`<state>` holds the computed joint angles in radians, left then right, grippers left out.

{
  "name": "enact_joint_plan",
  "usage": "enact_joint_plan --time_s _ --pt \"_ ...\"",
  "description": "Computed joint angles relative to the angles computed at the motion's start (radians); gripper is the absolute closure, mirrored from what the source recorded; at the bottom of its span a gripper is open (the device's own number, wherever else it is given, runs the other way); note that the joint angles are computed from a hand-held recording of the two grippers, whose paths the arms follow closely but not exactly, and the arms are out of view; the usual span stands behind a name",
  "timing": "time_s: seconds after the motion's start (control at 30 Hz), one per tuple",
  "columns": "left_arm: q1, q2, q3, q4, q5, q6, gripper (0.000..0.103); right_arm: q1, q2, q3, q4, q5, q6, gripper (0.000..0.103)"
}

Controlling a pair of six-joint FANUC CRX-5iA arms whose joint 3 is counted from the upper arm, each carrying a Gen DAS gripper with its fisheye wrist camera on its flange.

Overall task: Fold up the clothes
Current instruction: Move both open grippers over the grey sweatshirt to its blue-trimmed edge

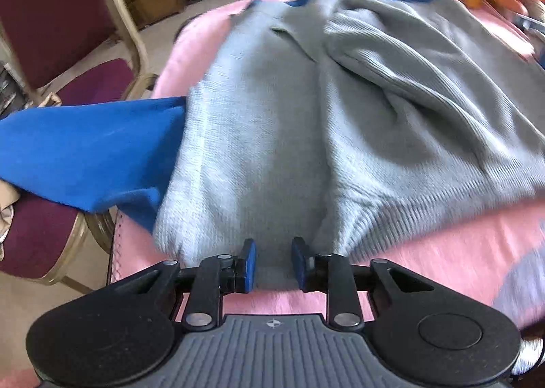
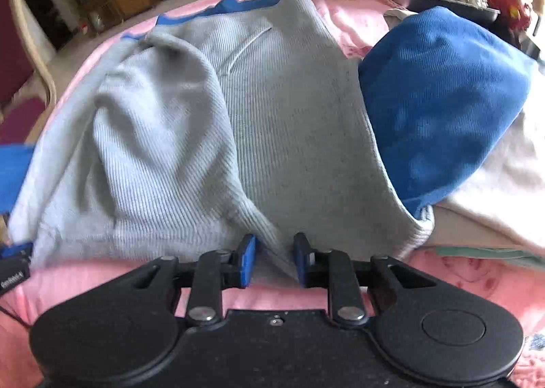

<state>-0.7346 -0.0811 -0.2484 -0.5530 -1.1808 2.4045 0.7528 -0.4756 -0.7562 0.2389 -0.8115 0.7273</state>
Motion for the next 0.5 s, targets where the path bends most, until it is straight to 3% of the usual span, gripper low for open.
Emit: enact_joint_plan --time_s 0.13,0.27,0.4,0.5 --pt "0.040 -0.076 -0.029 0.019 0.040 0.020 0.077 -0.033 -0.084 0.009 -0.079 0.012 0.044 0.080" --pt "0.069 -0.165 -0.014 -0.033 0.072 0.058 0.076 -0.079 -0.136 0.070 -0.097 0.040 0.065 0.077" --pt "0.179 -0.187 0.029 0.003 0.148 -0.008 0.071 -0.143 -0.102 0.189 -0.144 0.098 0.162 0.063" --pt "0.288 -0.175 0.058 0.070 0.221 -0.081 0.070 -0.178 -0.036 0.255 -0.138 0.149 0.219 0.062"
